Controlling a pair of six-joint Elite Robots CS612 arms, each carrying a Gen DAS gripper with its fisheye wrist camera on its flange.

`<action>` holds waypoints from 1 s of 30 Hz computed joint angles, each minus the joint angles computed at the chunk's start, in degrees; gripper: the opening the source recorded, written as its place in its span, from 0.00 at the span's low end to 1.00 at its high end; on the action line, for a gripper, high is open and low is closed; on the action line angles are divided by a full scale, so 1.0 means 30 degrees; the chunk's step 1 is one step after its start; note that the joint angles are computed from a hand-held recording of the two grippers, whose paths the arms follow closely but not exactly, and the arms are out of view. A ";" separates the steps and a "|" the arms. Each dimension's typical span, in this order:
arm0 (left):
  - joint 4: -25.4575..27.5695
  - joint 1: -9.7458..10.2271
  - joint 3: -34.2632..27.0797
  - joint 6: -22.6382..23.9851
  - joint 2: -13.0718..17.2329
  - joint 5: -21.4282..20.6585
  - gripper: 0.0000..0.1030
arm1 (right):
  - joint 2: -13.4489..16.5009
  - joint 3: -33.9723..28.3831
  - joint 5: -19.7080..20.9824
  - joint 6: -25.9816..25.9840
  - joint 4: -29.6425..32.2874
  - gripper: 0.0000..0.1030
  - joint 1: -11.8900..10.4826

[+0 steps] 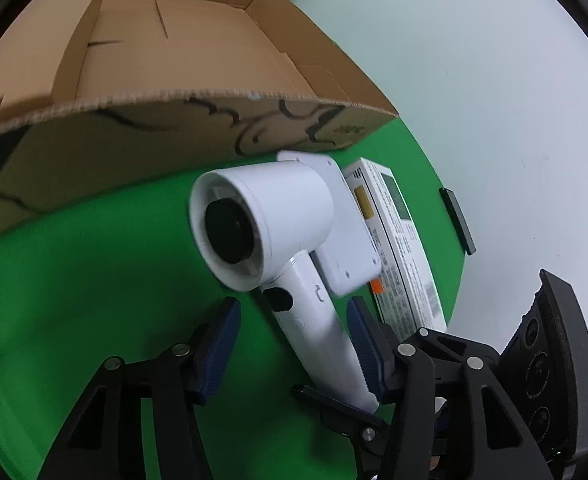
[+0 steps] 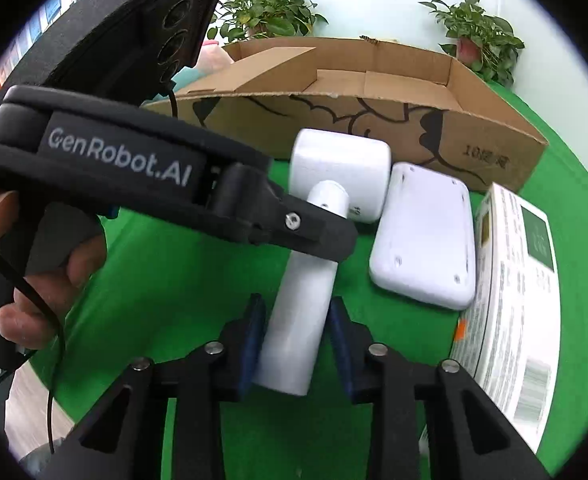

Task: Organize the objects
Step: 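Close both grippers on the handle of the white hair dryer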

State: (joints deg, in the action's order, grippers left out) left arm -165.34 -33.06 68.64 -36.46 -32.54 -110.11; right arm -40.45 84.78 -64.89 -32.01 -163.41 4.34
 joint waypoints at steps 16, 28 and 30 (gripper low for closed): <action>-0.2890 -0.0590 0.1778 -0.4172 -0.0423 0.0321 0.40 | -0.0736 0.1136 0.0080 -0.0822 0.0505 0.55 -0.0082; -0.2724 -0.1077 0.2097 -0.3975 -0.0784 0.1863 0.34 | -0.1020 0.2253 -0.0590 -0.1011 -0.1654 0.26 0.0055; -0.2934 -0.1166 0.2227 -0.3826 -0.0924 0.2209 0.34 | -0.1099 0.2505 -0.0437 -0.0891 -0.2212 0.25 0.0007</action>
